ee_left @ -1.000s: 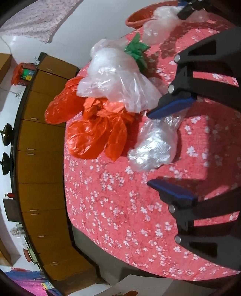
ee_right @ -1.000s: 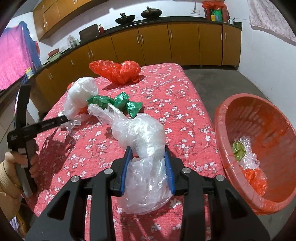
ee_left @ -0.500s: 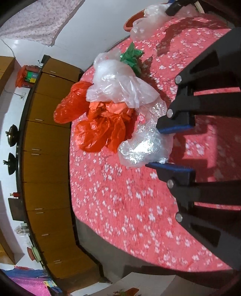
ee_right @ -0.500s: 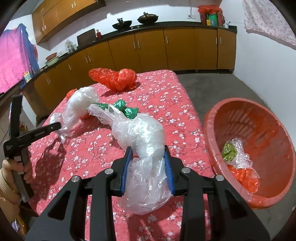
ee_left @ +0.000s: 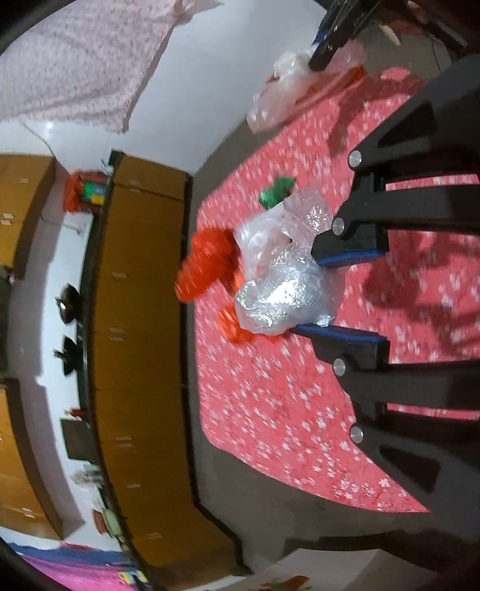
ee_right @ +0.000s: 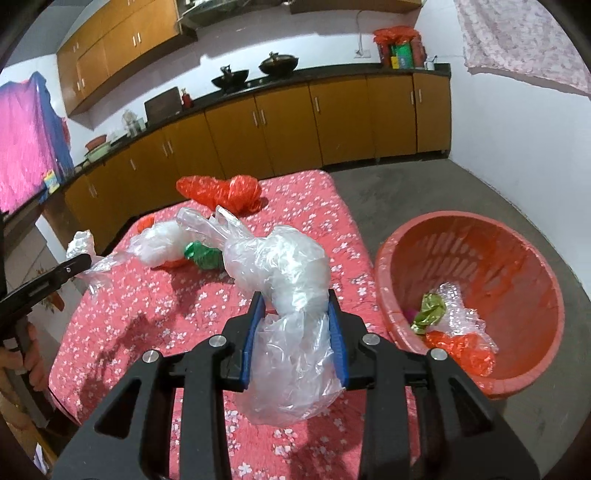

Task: Collect trash
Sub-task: 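Carry both clear bags over the orange basket and open both tools to release them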

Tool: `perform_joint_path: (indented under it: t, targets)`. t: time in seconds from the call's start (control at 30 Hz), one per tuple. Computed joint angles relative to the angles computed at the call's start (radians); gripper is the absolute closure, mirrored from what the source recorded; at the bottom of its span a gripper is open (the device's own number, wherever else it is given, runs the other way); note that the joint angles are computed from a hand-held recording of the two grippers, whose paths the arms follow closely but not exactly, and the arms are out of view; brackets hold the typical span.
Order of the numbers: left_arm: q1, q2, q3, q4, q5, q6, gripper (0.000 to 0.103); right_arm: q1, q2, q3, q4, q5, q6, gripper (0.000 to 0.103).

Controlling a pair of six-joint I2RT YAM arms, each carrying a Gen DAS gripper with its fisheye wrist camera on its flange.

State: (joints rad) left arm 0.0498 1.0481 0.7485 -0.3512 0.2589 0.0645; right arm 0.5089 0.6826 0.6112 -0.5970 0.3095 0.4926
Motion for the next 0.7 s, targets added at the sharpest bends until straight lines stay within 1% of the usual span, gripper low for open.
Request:
perform_joint_path:
  t: [0.2,0.4,0.67,0.7]
  targets:
    - [-0.066,-0.101,0.006,-0.03,-0.013,-0.059,0.075,-0.038,-0.088,0.004,-0.057,-0.004,-0.004,0.069]
    - [-0.142,-0.131,0.035,-0.062,-0.023,-0.072,0.075,-0.116,-0.164,0.003,-0.105,-0.018,-0.019,0.069]
    - [-0.367,-0.095,0.057,-0.032,-0.107,-0.113,0.074,-0.255,-0.268,0.012,-0.188,-0.031,-0.06,0.069]
    - [-0.4,-0.081,0.061,-0.022,-0.117,-0.123,0.074,-0.297,-0.285,0.013,-0.199,-0.049,-0.074,0.069]
